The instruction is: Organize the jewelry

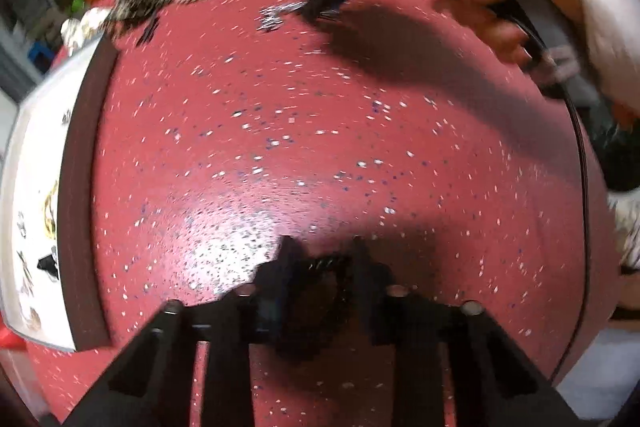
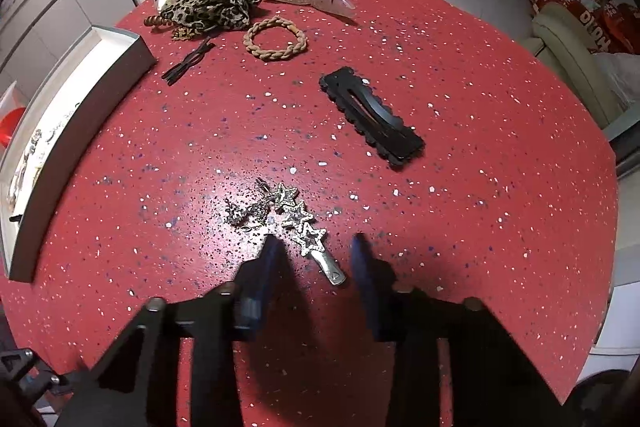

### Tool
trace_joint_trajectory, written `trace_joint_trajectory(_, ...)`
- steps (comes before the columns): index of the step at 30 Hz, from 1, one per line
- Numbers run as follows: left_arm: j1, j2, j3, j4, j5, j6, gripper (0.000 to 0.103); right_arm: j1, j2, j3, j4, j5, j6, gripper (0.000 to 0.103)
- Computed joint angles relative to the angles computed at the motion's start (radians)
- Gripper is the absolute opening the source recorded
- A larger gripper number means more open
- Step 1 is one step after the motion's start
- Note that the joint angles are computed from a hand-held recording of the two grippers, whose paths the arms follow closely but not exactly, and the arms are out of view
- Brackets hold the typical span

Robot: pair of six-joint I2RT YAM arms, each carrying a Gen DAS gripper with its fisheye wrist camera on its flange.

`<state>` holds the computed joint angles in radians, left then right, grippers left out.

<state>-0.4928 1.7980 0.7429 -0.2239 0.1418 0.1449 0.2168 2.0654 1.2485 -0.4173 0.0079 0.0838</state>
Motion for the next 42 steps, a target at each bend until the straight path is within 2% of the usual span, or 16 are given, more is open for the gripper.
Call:
trace_joint_trajectory(1, 0.029, 0.015, 0.026, -0.037, 0.042, -0.014, 0.001, -0.005, -0.006, -0.004, -0.003, -0.004, 0.007, 0.016)
trace_joint_trajectory(3, 0.072, 0.035, 0.056, -0.078, 0.099, -0.049, 0.001, -0.017, -0.014, -0.019, 0.001, -0.024, 0.026, 0.016)
trace_joint_trajectory(8, 0.145, 0.030, 0.073, -0.128, 0.170, -0.119, 0.001, -0.063, -0.096, -0.123, 0.013, -0.095, 0.074, 0.015)
trace_joint_trajectory(12, 0.169, 0.009, 0.076, -0.164, 0.176, -0.117, 0.001, -0.093, -0.183, -0.233, 0.018, -0.142, 0.112, 0.015)
trace_joint_trajectory(15, 0.160, -0.025, 0.081, -0.186, 0.129, -0.095, 0.001, -0.104, -0.262, -0.314, 0.019, -0.159, 0.135, 0.015)
trace_joint_trajectory(16, 0.155, -0.041, 0.078, -0.188, 0.109, -0.091, 0.001, -0.108, -0.290, -0.340, 0.017, -0.165, 0.146, 0.011)
trace_joint_trajectory(19, 0.137, -0.029, 0.115, -0.200, 0.076, -0.113, 0.001, -0.120, -0.355, -0.395, 0.008, -0.182, 0.179, 0.012)
trace_joint_trajectory(28, 0.075, 0.163, 0.372, -0.175, -0.034, -0.177, 0.001, -0.173, -0.439, -0.507, 0.040, -0.221, 0.229, 0.011)
trace_joint_trajectory(35, 0.045, 0.366, 0.611, -0.178, -0.059, -0.228, 0.001, -0.199, -0.463, -0.547, 0.071, -0.242, 0.251, 0.011)
trace_joint_trajectory(36, 0.037, 0.395, 0.649, -0.186, -0.063, -0.234, 0.009, -0.203, -0.466, -0.553, 0.076, -0.242, 0.251, 0.011)
trace_joint_trajectory(37, 0.031, 0.416, 0.680, -0.197, -0.069, -0.238, 0.060, -0.204, -0.468, -0.557, 0.079, -0.241, 0.251, 0.011)
trace_joint_trajectory(38, 0.025, 0.435, 0.706, -0.206, -0.082, -0.243, 0.095, -0.206, -0.469, -0.561, 0.082, -0.240, 0.250, 0.011)
trace_joint_trajectory(39, 0.014, 0.432, 0.700, -0.178, -0.124, -0.262, 0.101, -0.208, -0.465, -0.561, 0.085, -0.238, 0.250, 0.012)
trace_joint_trajectory(40, 0.005, 0.432, 0.700, -0.158, -0.145, -0.260, 0.102, -0.208, -0.463, -0.560, 0.085, -0.236, 0.251, 0.012)
trace_joint_trajectory(42, -0.005, 0.464, 0.750, -0.184, -0.149, -0.254, 0.102, -0.211, -0.461, -0.563, 0.087, -0.232, 0.251, 0.012)
